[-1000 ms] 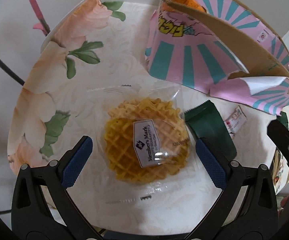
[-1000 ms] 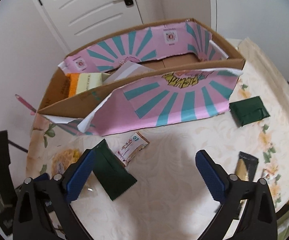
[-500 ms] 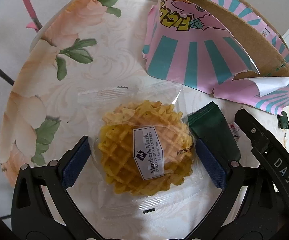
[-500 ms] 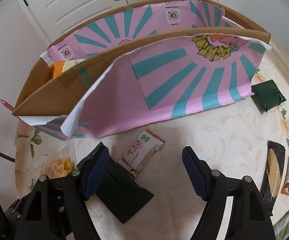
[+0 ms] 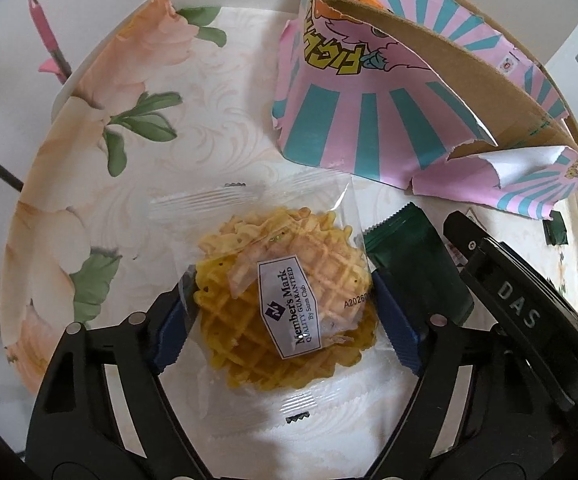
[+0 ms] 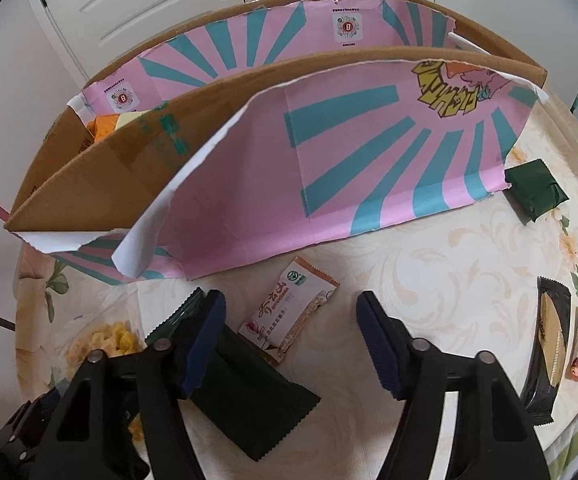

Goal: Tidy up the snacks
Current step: 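Grasp the wrapped waffle with the left gripper while the right grasps a small drink packet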

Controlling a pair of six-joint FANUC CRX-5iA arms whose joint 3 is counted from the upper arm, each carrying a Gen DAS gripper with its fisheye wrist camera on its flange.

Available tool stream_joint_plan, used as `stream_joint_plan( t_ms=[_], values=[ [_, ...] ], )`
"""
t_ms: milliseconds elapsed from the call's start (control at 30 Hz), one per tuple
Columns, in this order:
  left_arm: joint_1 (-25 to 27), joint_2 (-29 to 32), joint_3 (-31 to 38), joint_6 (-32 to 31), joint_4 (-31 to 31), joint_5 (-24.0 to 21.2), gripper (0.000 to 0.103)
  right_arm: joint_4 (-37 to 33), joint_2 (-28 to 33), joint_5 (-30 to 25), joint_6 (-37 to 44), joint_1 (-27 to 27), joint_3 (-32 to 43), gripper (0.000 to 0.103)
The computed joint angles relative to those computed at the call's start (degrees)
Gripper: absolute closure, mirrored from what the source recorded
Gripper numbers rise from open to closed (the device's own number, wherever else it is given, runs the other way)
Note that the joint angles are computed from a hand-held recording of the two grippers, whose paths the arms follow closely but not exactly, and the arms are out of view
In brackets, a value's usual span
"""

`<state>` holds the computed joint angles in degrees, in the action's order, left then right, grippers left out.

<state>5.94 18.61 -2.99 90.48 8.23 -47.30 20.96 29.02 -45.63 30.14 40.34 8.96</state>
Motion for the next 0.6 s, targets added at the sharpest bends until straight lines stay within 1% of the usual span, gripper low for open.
stream_joint_plan(
  t_ms=[67, 133, 167, 233, 400, 600],
  values=[
    [0.2, -0.5, -1.2, -1.4, 1.0, 1.3, 0.023, 1.1, 0.8, -0.8, -0.4, 0.4, 0.7, 0.05],
    [0.5, -0.8, -1.8, -2.1, 1.3, 1.7, 0.024, 2.2, 2.2, -1.9, -0.8, 1.0, 2.2, 0.057],
    [0.7, -1.1, -2.1, -2.3, 1.5, 2.0, 0.024, 2.7, 2.8, -2.4, -0.7, 1.3, 2.9, 0.059],
    [0.9, -2.3, -3.3, -2.4, 1.7, 2.3, 0.024, 3.4, 3.3, -3.0, -0.4, 1.6, 3.2, 0.066],
    [1.7, -3.4, -4.2, -2.3, 2.1, 3.0, 0.024, 4.7, 3.7, -3.3, 1.2, 2.6, 3.0, 0.078],
    [1.7, -5.0, -4.9, -1.4, 1.7, 3.5, 0.024, 5.3, 2.9, -0.3, 3.6, 3.4, 0.6, 0.08]
  ],
)
